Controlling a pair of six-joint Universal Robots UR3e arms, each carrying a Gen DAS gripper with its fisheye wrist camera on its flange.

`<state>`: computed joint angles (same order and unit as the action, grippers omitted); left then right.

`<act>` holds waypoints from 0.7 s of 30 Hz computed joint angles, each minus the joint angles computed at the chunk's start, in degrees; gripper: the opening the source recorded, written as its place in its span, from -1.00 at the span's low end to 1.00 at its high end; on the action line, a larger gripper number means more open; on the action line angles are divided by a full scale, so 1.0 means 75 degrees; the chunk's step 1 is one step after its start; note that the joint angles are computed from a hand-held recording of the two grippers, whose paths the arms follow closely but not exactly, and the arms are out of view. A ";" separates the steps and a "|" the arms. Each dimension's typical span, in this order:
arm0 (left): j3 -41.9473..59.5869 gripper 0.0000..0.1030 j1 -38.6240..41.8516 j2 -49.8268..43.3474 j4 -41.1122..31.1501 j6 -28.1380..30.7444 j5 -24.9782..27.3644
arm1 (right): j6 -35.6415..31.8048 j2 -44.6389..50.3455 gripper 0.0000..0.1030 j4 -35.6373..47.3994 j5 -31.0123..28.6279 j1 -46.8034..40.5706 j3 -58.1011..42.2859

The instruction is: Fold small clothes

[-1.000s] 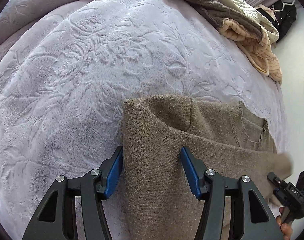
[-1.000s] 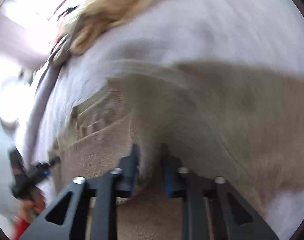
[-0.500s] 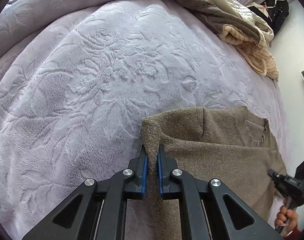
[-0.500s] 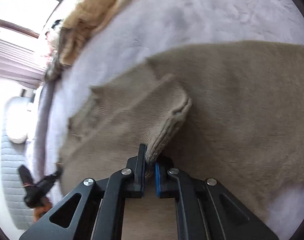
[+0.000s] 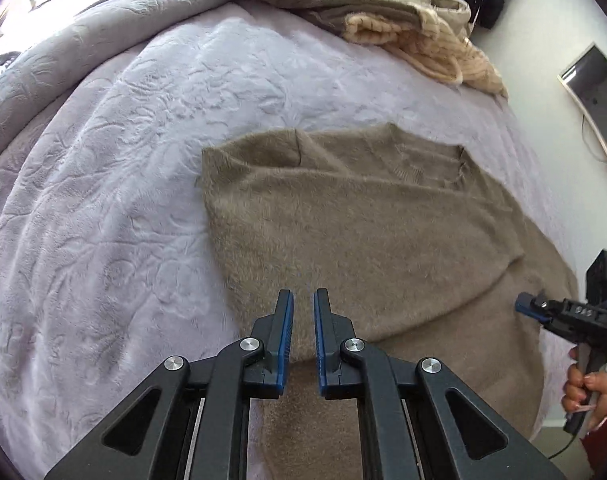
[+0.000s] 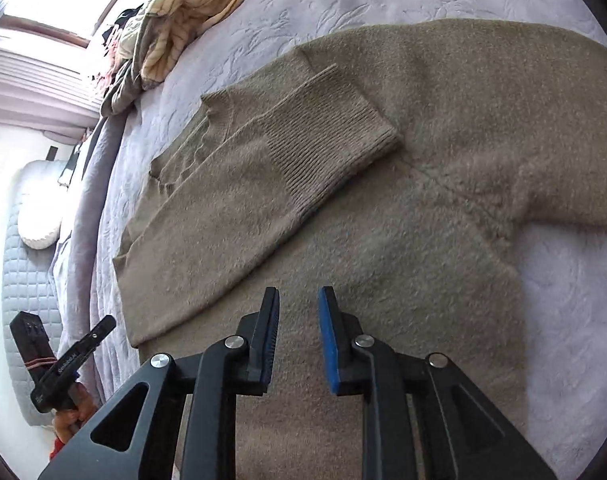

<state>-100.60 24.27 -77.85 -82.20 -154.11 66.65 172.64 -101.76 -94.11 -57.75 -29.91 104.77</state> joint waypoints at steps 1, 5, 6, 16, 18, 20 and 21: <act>-0.0237 -0.79 -0.0230 -0.0013 0.0269 -0.0206 0.0353 | 0.0012 -0.0069 -0.56 0.0050 0.0004 0.0031 0.0075; -0.1259 -0.80 0.0315 0.0453 0.0629 -0.0130 0.0412 | -0.0173 -0.0461 -0.56 0.0371 0.0047 -0.0128 0.0378; -0.1227 -0.80 0.0297 0.0488 0.0641 -0.0266 0.0656 | -0.0262 -0.0560 -0.56 0.0458 0.0028 -0.0183 0.0420; -0.0449 -0.79 -0.0238 0.1132 -0.0563 -0.0638 0.1348 | -0.1404 -0.1755 -0.56 0.2350 0.0117 -0.1736 0.0555; -0.0191 -0.79 -0.0841 0.1088 -0.0672 -0.1052 0.1364 | -0.1637 -0.1917 -0.51 0.2768 0.0118 -0.2132 0.0503; 0.0082 -0.79 -0.1488 0.0890 -0.0673 -0.1483 0.1330 | -0.2023 -0.2158 -0.36 0.3320 0.0089 -0.2700 0.0441; 0.0337 -0.79 -0.1953 0.0645 -0.0623 -0.1825 0.1351 | -0.2109 -0.2201 -0.34 0.3451 0.0086 -0.2851 0.0392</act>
<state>-98.07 9.62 -73.01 -86.87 -167.80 76.78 156.82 -118.26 -68.23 -57.11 -51.29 107.71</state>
